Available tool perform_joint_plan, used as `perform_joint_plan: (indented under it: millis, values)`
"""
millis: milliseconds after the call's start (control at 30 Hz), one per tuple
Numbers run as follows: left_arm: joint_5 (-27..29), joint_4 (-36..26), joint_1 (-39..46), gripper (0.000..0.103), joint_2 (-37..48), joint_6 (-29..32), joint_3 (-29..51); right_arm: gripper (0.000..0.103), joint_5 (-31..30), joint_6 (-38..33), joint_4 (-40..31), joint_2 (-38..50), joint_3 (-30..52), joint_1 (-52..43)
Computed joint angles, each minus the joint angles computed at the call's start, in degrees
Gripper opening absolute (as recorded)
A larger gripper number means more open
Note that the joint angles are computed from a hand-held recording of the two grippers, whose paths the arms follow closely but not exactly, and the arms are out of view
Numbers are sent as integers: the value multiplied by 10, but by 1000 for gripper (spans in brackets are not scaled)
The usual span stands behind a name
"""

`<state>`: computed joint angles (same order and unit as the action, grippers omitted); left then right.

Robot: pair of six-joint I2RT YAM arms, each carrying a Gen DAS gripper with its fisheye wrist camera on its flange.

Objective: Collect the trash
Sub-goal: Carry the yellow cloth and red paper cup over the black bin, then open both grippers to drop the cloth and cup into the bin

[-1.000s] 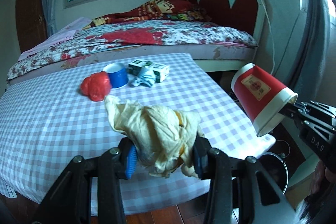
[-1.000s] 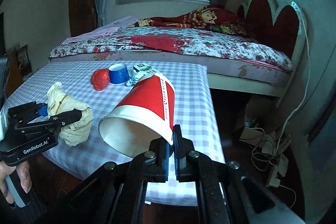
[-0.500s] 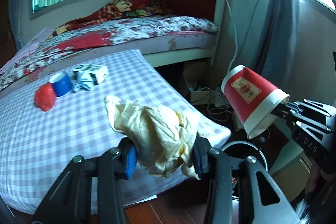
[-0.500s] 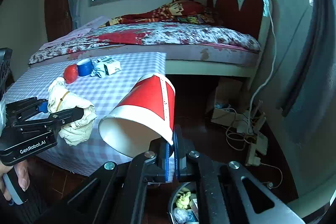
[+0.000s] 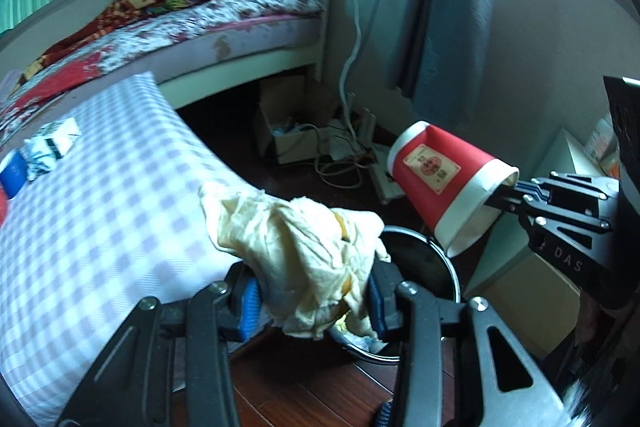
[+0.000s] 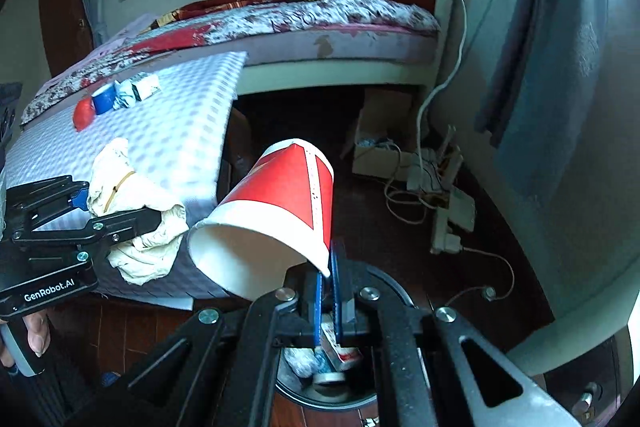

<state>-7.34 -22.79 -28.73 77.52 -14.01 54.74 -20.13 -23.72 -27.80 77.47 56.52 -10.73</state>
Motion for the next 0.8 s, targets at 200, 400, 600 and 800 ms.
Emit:
perform_joint_plan:
  millis: [200, 400, 600, 800]
  values:
    - [27, 16, -35, 44, 86, -5, 28, 4, -17, -49, -12, 46, -1, -63]
    - [56, 23, -44, 44, 163, -1, 54, 4, -2, -80, -5, 107, -4, -83]
    - [80, 20, -44, 45, 233, 4, 93, 4, 19, -92, 0, 172, 12, -86]
    - [61, 23, -49, 100, 277, -12, 107, 39, 123, -82, 44, 246, 22, -74]
